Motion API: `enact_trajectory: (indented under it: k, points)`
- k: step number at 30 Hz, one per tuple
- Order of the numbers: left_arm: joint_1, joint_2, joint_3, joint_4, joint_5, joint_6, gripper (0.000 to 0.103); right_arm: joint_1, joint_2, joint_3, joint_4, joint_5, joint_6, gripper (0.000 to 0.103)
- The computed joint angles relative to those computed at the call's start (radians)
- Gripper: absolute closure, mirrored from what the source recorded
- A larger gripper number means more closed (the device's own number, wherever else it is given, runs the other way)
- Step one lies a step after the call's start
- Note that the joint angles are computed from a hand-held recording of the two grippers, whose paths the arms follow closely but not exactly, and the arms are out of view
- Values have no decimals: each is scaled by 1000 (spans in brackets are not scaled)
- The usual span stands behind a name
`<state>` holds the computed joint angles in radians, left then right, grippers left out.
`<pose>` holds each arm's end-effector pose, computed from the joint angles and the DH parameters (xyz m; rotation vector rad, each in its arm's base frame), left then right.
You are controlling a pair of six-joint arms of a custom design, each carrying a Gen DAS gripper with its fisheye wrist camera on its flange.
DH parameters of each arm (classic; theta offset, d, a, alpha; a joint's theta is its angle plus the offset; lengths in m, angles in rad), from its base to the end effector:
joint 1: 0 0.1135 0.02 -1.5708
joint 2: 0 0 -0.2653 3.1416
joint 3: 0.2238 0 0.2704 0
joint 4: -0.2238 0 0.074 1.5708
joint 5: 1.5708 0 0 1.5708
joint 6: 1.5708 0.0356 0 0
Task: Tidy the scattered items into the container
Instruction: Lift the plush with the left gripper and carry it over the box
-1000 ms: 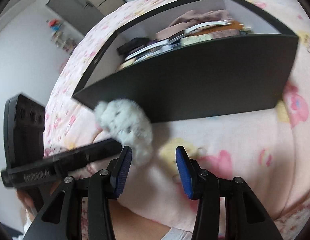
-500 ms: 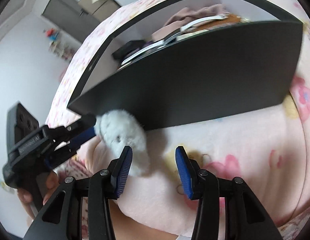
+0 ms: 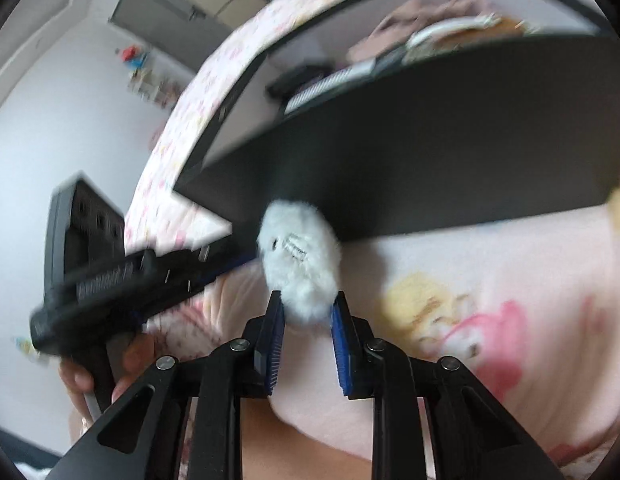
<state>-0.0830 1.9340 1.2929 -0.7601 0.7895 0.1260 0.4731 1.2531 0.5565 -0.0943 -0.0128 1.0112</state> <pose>0.3748 -0.0565 0.1543 0.3824 2.7156 -1.1366 0.2267 0.1166 0.1645 0.6542 2.3971 0.7019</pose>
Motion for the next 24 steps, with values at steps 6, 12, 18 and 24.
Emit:
enact_trajectory:
  k: [6,12,18,24]
  points:
    - [15,8,-8,59,-24,-78,74,-20,-116,-54,-46,102,117,84]
    - [-13,70,41,-4,-70,-70,56,-69,-40,-63,61,-50,76,71]
    - [-22,87,63,-22,-24,-9,65,-85,42,-75,130,-110,97,71]
    - [-15,87,34,-98,-27,63,66,-62,-122,-134,97,14,131,71]
